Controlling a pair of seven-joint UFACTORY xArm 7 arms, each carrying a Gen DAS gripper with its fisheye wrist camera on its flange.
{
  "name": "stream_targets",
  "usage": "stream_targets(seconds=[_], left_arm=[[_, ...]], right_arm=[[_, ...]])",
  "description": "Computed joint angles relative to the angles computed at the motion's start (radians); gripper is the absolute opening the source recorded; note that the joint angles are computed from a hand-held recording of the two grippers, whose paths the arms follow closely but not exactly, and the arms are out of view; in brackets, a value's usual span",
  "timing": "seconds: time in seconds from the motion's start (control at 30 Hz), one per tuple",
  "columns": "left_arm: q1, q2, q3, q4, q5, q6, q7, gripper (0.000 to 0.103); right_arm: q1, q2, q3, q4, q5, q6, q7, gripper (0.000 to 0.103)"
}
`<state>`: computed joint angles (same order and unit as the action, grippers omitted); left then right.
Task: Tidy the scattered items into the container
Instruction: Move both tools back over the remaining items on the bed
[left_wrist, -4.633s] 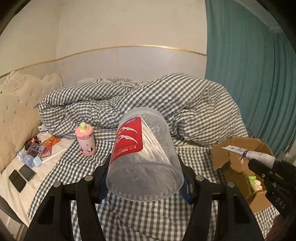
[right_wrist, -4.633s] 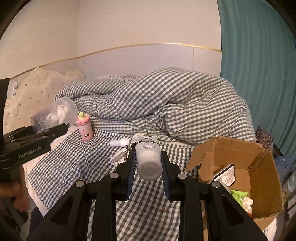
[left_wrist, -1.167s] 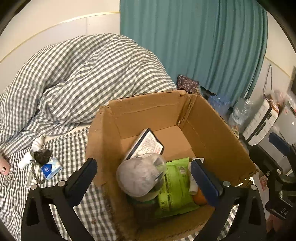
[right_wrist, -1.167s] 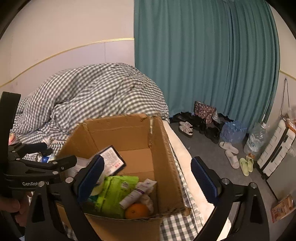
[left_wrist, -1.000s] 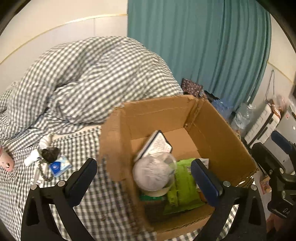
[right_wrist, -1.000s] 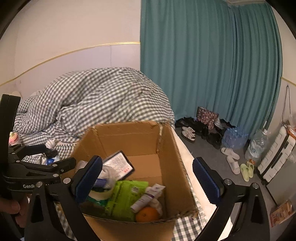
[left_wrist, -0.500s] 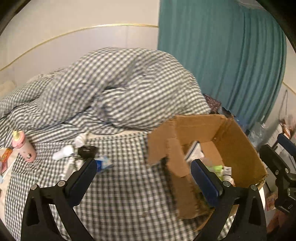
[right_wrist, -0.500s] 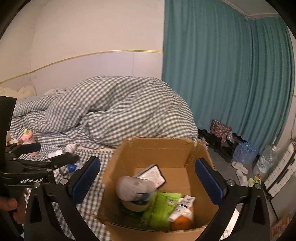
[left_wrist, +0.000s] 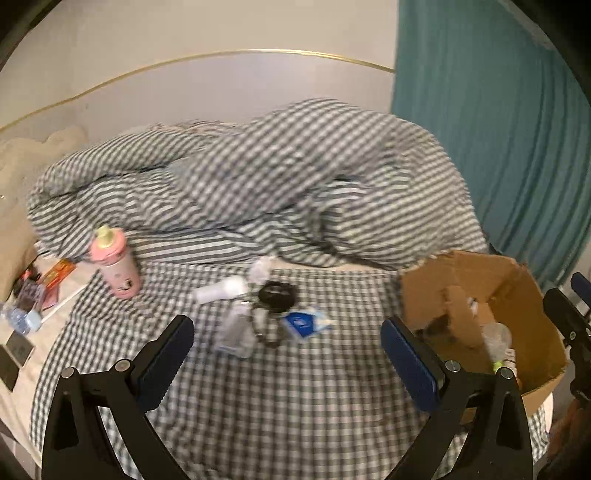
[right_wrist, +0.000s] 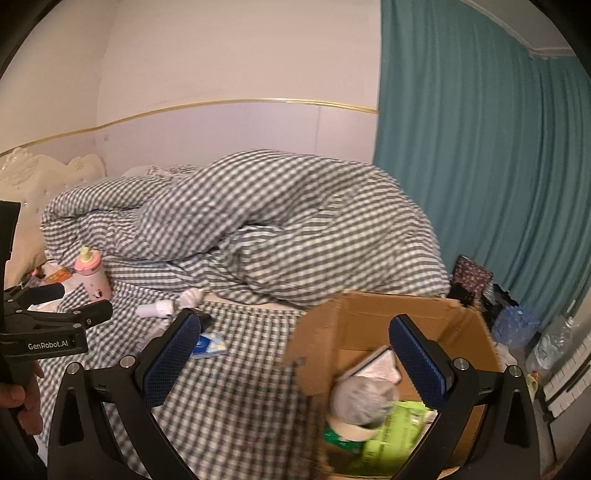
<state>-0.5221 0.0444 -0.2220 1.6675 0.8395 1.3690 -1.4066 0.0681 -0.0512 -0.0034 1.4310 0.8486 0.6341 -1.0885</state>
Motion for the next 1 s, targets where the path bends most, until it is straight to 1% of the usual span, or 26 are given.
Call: stream_targets(seconds=[0.1,0.33,0.47,0.7,1.0], left_arm=[[0.029,-0.084,0.005,-0.104,-0.026,-0.022,-0.005,0.103],[0.124,-0.213,-0.036,-0.262,-0.060,-0.032,-0.002,0.103],[0.181,-0.269,-0.040,-0.352,-0.098,-0.082,0.009,0.103],[0.251,-0.287,-0.042,-0.449,-0.154,-0.162,0.042,0.103],[0.283,-0.239,-0.010,-0.533,-0.198,-0.302,0.091,0.103]], right_arm=[[0.020,0.005,0.021,-0.004,-0.015,0.004,0.019,0.103],[0.069,0.018,0.058,-0.026,-0.053,-0.011,0.056,0.103],[0.089,0.044,0.075,-0.032,-0.086,-0.028,0.066,0.103],[0.105,0.126,0.110,-0.015,-0.194,-0.047,0.118,0.103],[0.111,0.265,0.155,0.044,-0.322,-0.068,0.200,0.103]])
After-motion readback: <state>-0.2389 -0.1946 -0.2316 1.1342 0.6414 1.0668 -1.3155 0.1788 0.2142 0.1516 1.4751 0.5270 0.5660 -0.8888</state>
